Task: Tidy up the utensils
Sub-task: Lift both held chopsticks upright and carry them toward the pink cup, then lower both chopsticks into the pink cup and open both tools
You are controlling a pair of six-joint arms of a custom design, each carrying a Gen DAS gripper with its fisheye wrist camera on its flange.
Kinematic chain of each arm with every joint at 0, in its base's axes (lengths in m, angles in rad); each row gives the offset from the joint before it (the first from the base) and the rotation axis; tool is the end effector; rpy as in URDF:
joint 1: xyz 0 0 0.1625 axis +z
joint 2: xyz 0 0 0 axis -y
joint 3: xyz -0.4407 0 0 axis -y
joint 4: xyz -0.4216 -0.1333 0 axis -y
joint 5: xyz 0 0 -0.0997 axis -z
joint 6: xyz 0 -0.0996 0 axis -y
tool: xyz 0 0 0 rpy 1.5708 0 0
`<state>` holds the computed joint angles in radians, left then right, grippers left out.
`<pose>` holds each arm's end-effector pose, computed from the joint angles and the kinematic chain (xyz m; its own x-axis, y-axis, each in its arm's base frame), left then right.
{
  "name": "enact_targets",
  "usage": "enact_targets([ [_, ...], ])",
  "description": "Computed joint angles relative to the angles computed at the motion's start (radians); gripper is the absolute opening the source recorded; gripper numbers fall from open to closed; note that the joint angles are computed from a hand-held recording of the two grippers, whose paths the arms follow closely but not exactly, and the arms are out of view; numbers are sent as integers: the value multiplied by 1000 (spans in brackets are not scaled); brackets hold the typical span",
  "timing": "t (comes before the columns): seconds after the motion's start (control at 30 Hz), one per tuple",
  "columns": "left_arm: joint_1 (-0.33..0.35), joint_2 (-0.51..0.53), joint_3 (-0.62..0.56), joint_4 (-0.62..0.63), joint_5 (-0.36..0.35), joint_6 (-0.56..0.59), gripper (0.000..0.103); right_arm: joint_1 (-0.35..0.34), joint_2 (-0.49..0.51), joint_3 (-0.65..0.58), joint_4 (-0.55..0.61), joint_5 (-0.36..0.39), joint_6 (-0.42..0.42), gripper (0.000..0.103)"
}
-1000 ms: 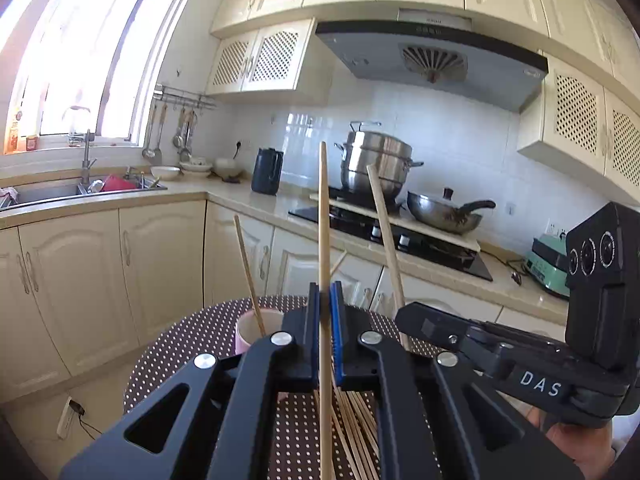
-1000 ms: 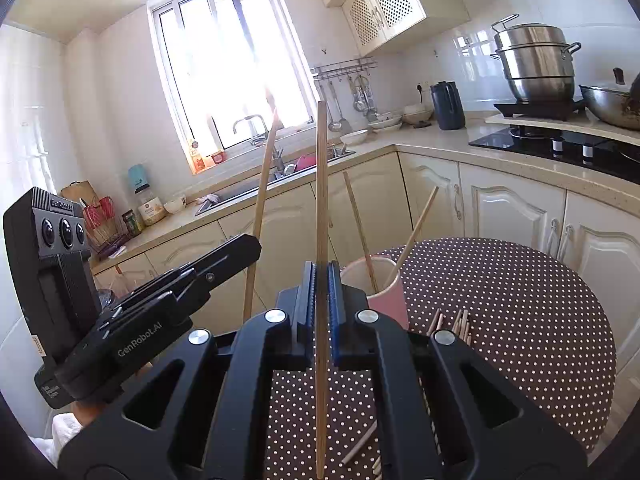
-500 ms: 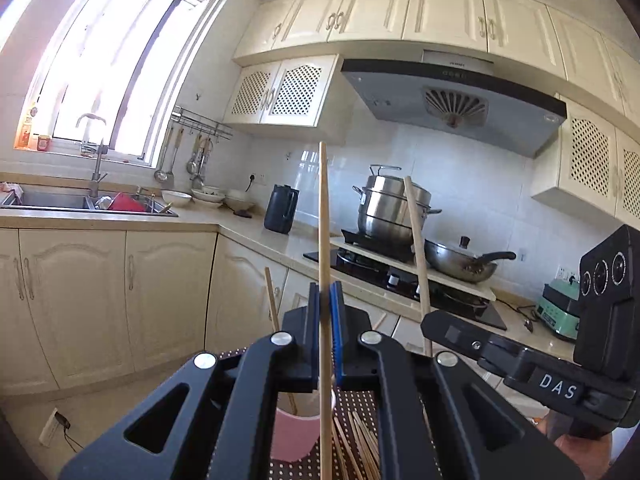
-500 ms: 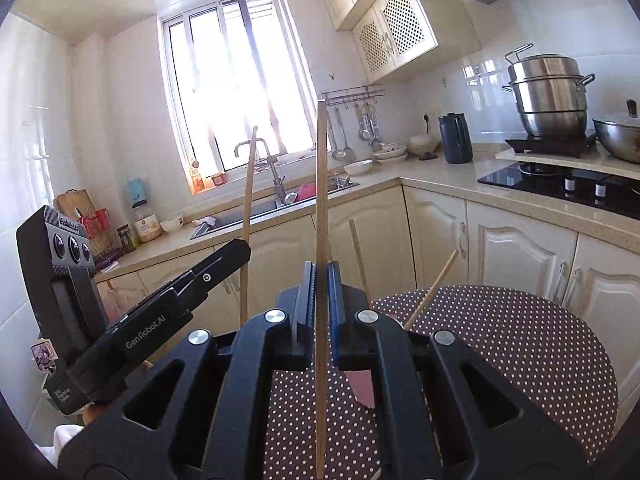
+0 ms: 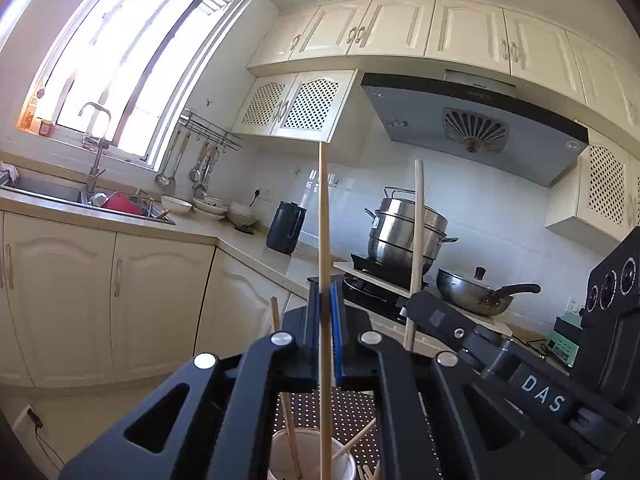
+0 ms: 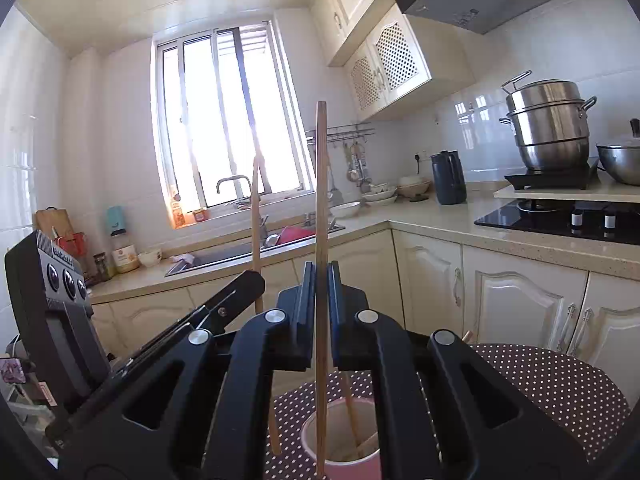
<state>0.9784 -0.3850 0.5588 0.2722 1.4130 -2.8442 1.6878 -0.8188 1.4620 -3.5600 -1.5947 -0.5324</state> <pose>-0.3619 -0.8044 0.1227 -0.7884 0.5196 -0.3292 0.4935 0.2150 -0.8427 0.2185 -0.7372 0.3065 -0.8446 -0.1930 0.4994 -0.5278 0.1432 -0.8372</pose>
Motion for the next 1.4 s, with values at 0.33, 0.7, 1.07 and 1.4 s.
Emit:
enact_targets([
  [0.33,23,102,-146,33,-4,-13,6,-39,63,-67,-18,16,-9,7],
  [0.7,27,110,-120,31,-19,30,6,-57,55,-18,-5,26,-27,7],
  [1.07,23,48,16,46,-47,62,6,-60,11,80,-6,-24,-36,7],
  [1.4,12,18,64,100,-117,66,6,-52,-13,127,40,-100,-17,7],
])
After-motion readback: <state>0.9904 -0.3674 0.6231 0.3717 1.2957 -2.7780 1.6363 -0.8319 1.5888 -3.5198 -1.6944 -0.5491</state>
